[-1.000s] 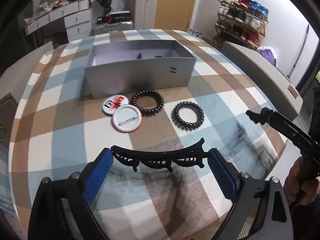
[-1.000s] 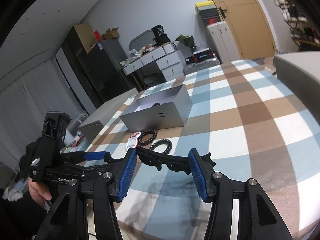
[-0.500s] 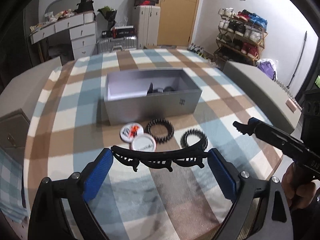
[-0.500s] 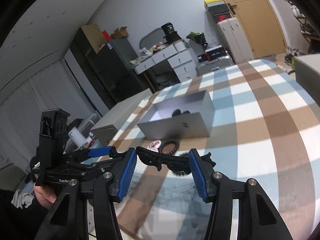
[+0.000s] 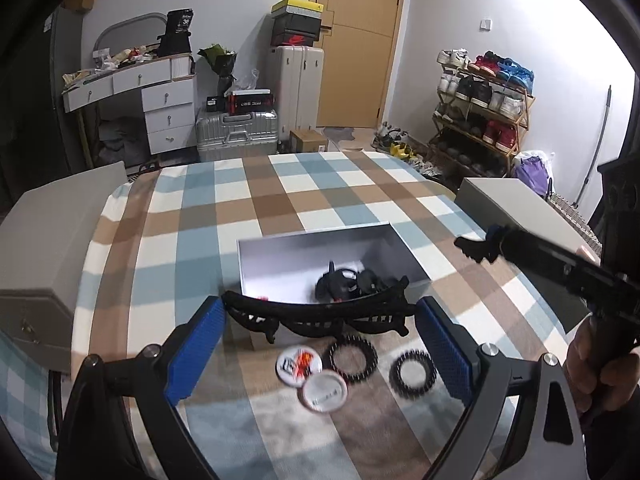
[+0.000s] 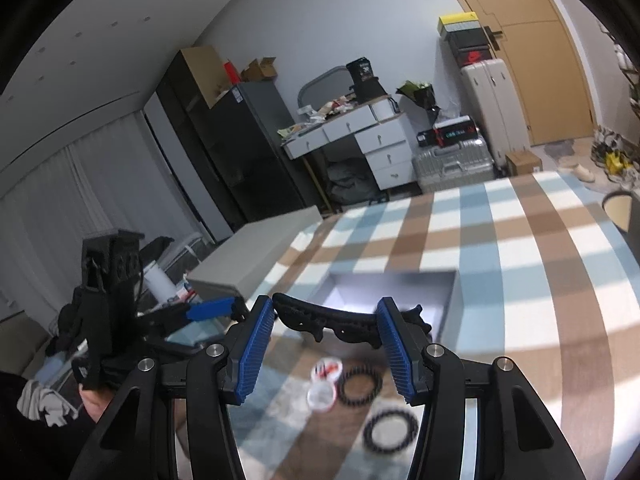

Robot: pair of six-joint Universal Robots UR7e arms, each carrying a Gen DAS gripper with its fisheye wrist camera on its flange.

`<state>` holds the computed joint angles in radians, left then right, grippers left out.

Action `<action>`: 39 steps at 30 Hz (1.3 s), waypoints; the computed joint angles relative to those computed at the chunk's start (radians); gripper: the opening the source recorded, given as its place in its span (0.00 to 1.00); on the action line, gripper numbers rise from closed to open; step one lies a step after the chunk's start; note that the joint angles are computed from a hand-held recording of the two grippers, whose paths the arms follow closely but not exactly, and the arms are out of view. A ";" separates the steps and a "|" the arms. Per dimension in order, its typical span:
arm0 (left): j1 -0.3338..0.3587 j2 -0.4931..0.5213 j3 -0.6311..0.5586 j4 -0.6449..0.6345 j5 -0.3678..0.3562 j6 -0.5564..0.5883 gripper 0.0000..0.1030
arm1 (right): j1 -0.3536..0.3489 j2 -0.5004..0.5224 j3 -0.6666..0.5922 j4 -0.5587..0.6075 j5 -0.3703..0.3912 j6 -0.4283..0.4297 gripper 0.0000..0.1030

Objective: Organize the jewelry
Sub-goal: 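Carry the headband into the silver box with the right gripper, then open the right gripper to release the headband in the box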

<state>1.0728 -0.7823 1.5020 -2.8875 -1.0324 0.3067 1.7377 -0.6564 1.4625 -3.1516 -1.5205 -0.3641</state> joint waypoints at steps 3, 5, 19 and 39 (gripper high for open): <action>0.011 0.027 -0.053 0.036 -0.003 0.009 0.90 | 0.002 0.030 -0.078 0.058 0.006 0.005 0.51; 0.018 0.040 -0.081 0.060 -0.013 0.006 0.90 | 0.003 0.054 -0.132 0.096 0.010 0.011 0.51; 0.055 0.119 -0.218 0.203 -0.059 -0.008 0.90 | -0.027 0.201 -0.412 0.345 0.014 0.115 0.51; 0.071 0.161 -0.315 0.344 -0.090 -0.038 0.90 | -0.029 0.255 -0.479 0.393 -0.053 0.103 0.52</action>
